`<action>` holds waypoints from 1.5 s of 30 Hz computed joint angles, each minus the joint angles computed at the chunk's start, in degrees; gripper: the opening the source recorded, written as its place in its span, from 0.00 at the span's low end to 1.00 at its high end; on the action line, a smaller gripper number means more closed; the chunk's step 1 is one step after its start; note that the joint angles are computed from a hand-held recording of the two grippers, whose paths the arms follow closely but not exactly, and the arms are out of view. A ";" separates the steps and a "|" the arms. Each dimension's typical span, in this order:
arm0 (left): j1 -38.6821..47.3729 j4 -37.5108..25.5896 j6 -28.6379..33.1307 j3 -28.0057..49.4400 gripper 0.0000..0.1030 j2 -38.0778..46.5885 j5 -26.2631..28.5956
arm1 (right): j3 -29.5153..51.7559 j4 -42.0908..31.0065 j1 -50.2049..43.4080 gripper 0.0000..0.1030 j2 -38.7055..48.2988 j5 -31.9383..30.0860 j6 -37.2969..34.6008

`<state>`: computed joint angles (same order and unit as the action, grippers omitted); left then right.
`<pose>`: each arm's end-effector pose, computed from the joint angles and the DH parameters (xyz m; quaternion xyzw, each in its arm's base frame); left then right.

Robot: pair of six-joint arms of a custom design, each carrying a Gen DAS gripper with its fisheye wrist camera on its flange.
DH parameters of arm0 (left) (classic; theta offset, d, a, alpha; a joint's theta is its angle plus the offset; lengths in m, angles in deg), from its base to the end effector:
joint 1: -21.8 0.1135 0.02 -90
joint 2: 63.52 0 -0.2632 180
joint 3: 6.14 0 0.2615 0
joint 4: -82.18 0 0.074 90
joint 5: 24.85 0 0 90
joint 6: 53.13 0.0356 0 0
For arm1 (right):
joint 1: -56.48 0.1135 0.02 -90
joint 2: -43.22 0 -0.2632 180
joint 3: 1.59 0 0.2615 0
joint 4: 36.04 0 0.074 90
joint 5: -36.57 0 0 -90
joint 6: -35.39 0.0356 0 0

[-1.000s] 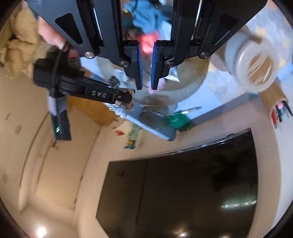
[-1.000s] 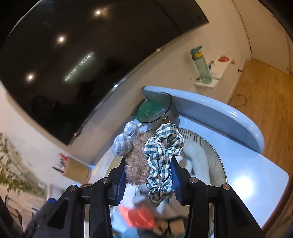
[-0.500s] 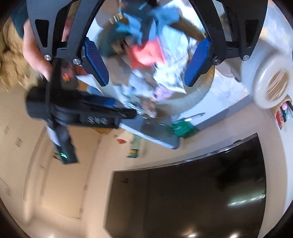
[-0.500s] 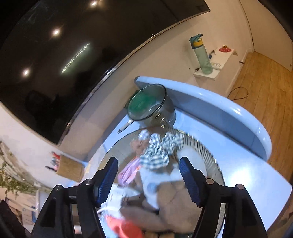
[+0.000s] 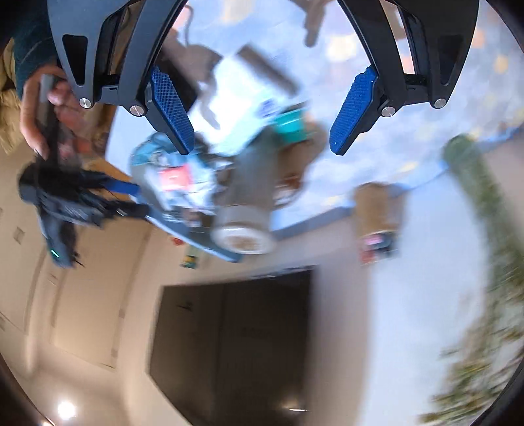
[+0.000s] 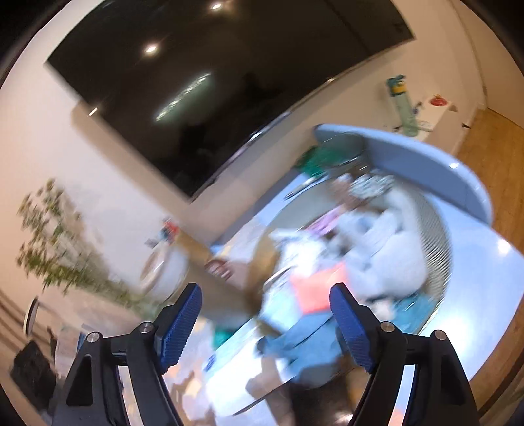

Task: Organize soft objects

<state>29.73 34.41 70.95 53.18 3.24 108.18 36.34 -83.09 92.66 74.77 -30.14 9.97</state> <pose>0.2336 0.0080 0.2393 0.3076 0.8400 -0.2270 0.3851 0.1185 0.0692 0.2107 0.3000 0.8422 0.1979 0.4019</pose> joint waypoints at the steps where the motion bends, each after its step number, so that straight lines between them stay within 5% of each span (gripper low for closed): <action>1: 4.18 -1.03 2.36 1.84 0.81 2.46 1.18 | 0.63 1.66 4.11 0.78 3.24 2.33 1.92; 6: 19.82 -1.60 9.07 6.87 0.82 14.40 3.70 | 7.54 15.03 15.94 0.78 28.47 4.49 4.20; 10: 25.65 7.67 7.35 6.98 0.82 24.44 1.89 | 20.66 17.68 17.60 0.78 51.53 1.80 0.68; 15: 28.01 19.87 3.30 9.05 0.82 37.91 -1.89 | 39.18 8.92 16.63 0.76 72.20 1.57 -0.09; 21: 29.87 21.25 2.88 13.71 0.82 47.41 -0.97 | 57.91 -6.71 12.64 0.71 89.43 3.34 1.55; 27: 30.89 19.76 3.65 13.62 0.82 46.83 0.13 | 75.77 -22.47 10.67 0.69 102.97 5.76 2.61; 34: 31.26 17.36 5.94 13.95 0.82 46.64 1.41 | 79.93 -24.95 7.86 0.61 108.04 4.11 2.00; 36: 31.26 16.01 6.08 14.97 0.82 47.40 1.49 | 78.65 -24.00 7.84 0.31 107.13 4.67 1.48; 45: 31.21 14.88 4.63 16.89 0.82 49.22 0.94 | 57.99 0.05 10.70 0.29 90.57 2.93 -4.62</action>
